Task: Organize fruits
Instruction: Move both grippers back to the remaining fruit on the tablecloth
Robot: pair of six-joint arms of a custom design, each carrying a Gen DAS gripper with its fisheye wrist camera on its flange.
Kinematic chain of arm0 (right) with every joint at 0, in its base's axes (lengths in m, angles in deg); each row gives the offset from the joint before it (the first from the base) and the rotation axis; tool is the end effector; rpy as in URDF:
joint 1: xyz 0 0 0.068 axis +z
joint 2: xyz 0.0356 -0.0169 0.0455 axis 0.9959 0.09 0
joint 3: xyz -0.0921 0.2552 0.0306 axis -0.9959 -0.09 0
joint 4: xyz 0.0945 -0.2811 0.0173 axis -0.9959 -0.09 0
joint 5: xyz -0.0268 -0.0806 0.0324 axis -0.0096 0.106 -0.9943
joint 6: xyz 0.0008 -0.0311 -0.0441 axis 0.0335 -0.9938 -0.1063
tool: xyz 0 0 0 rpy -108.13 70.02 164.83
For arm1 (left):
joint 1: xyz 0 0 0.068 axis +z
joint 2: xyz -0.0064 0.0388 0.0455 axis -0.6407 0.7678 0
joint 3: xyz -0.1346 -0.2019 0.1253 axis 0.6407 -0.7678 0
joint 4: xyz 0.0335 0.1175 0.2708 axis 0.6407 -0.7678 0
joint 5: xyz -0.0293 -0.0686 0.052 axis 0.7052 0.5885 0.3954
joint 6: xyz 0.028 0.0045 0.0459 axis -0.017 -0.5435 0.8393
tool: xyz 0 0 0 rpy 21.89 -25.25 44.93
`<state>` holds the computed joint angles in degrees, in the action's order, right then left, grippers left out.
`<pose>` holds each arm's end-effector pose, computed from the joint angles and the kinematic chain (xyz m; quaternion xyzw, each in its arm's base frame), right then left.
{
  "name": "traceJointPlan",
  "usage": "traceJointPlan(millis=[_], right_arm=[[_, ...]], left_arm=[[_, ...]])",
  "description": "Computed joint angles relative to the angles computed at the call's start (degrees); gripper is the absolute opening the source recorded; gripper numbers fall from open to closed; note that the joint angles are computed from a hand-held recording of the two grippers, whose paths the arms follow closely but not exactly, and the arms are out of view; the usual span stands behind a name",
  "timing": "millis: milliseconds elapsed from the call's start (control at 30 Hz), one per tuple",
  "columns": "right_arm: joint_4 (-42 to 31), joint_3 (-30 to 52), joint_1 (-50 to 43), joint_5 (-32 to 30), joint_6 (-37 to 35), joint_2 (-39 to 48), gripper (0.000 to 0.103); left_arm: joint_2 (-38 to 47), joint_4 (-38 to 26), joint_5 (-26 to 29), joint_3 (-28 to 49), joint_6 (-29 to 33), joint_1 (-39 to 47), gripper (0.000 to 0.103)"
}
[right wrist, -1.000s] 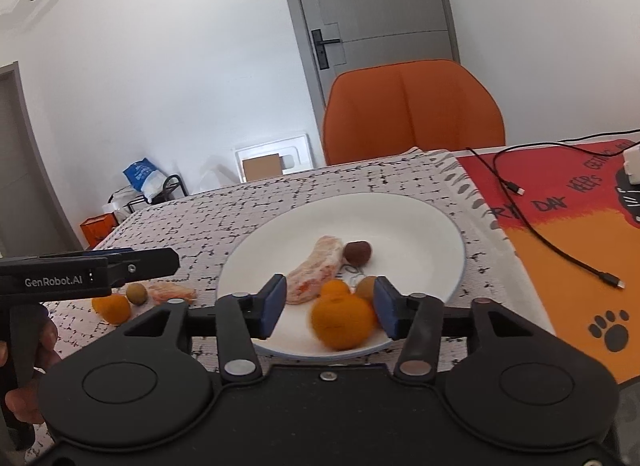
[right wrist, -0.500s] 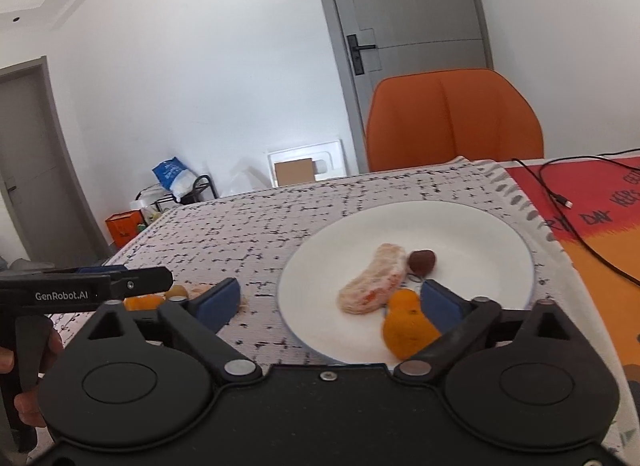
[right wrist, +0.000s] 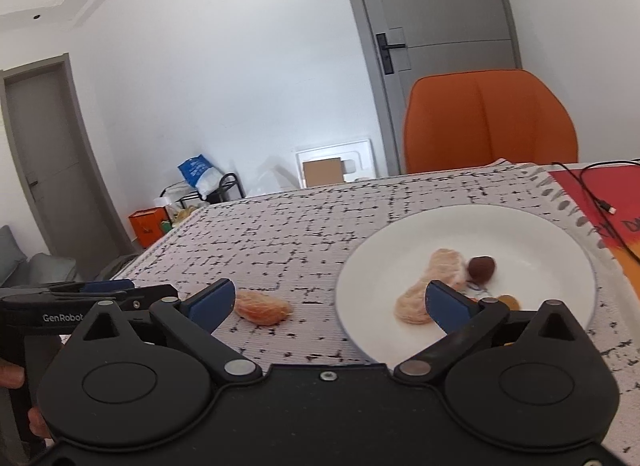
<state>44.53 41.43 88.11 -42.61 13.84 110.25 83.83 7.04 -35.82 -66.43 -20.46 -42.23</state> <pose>0.3456 0.0425 0.0350 -0.2252 0.8030 0.2859 0.4719 0.2605 -0.0036 0.0187 -0.1491 0.8497 0.0111 0.5057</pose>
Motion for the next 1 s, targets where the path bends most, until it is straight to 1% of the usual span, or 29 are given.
traceJointPlan(millis=[267, 333, 433, 500, 533, 633, 700, 767, 933, 1000], right_arm=[[-0.76, 0.24, 2.77, -0.05, -0.59, -0.07, 0.103], [-1.1, 0.27, 3.58, 0.27, -1.12, -0.08, 0.101], [-3.1, 0.97, 4.6, 0.3, -1.85, -0.11, 0.094], [-4.54, 1.76, 5.21, 0.34, -2.49, 0.12, 0.088], [-5.24, 2.1, 5.49, 0.41, -2.75, 0.13, 0.086], [-6.78, 2.79, 6.42, 0.8, -3.32, 0.33, 0.08], [-7.94, 3.37, 7.08, 1.29, -3.77, 0.55, 0.076], [-8.73, 3.68, 7.74, 1.82, -4.07, 0.7, 0.074], [-10.0, 5.02, 9.63, 3.39, -4.67, 1.55, 0.072], [-10.78, 5.88, 10.34, 4.02, -4.96, 2.08, 0.067]], left_arm=[[1.34, 2.19, 0.6, -1.13, -1.07, 4.04, 0.085], [1.78, 2.76, 1.07, -1.34, -1.68, 5.24, 0.085], [2.61, 3.41, 1.39, -1.28, -1.88, 6.66, 0.085], [3.29, 3.87, 2.06, -1.19, -2.06, 7.62, 0.085], [3.75, 4.2, 2.62, -1.12, -2.18, 8.1, 0.083], [4.96, 5.36, 3.91, -0.87, -2.38, 9.3, 0.082], [5.76, 5.76, 3.98, -0.52, -2.47, 9.67, 0.079], [6.42, 5.78, 5.26, 0.0, -2.58, 10.58, 0.073], [8.38, 5.15, 7.62, 1.64, -2.6, 11.84, 0.062], [9.05, 4.68, 8.55, 2.36, -2.65, 12.46, 0.058]])
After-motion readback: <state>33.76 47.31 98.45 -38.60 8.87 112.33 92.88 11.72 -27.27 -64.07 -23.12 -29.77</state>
